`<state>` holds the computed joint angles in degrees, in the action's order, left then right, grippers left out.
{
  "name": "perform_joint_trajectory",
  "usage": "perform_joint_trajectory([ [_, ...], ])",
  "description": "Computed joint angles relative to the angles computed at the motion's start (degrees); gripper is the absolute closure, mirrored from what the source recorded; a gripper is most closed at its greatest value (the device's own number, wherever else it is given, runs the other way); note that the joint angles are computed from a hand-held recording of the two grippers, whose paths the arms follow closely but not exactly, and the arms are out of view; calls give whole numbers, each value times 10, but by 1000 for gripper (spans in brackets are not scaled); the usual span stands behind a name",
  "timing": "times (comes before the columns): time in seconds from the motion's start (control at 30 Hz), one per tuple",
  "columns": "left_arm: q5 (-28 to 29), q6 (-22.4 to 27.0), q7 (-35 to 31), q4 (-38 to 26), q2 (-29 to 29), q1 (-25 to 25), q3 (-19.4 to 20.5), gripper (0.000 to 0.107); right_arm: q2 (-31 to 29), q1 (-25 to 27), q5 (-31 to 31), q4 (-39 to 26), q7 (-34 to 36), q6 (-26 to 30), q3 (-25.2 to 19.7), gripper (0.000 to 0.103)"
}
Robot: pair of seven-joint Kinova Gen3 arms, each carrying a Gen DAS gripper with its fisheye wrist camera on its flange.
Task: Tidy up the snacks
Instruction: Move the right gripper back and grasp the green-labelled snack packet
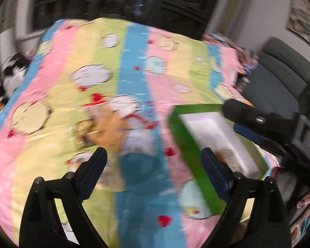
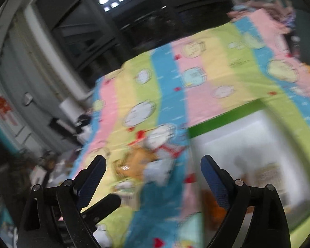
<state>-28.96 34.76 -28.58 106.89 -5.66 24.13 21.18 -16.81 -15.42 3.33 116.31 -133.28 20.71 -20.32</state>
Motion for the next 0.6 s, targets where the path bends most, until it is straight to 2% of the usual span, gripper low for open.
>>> perform_joint_trajectory([
  [0.17, 51, 7, -30, 52, -27, -44, -37, 15, 83, -96, -64, -33, 73, -4, 47, 10],
  [0.23, 98, -19, -70, 78, -37, -34, -85, 15, 118, -121, -88, -46, 104, -3, 58, 10],
  [0.3, 144, -66, -98, 112, -42, -14, -138, 15, 150, -129, -96, -61, 112, 3, 56, 10],
  [0.37, 191, -86, -138, 126, -39, -13, -161, 15, 173, -137, -106, -70, 124, 9, 59, 10],
  [0.4, 205, -88, -152, 128, -34, -23, -157, 15, 189, -139, -116, -77, 136, 11, 59, 10],
  [0.5, 225, -96, -182, 130, -22, -75, -106, 16, 214, -122, -179, -77, 198, 7, 49, 12],
  [0.57, 251, -103, -215, 131, -8, -80, -105, 16, 228, -121, -216, -78, 227, 6, 52, 16],
  [0.6, 273, -106, -237, 131, -3, -70, -117, 17, 236, -114, -235, -80, 242, 7, 49, 19],
])
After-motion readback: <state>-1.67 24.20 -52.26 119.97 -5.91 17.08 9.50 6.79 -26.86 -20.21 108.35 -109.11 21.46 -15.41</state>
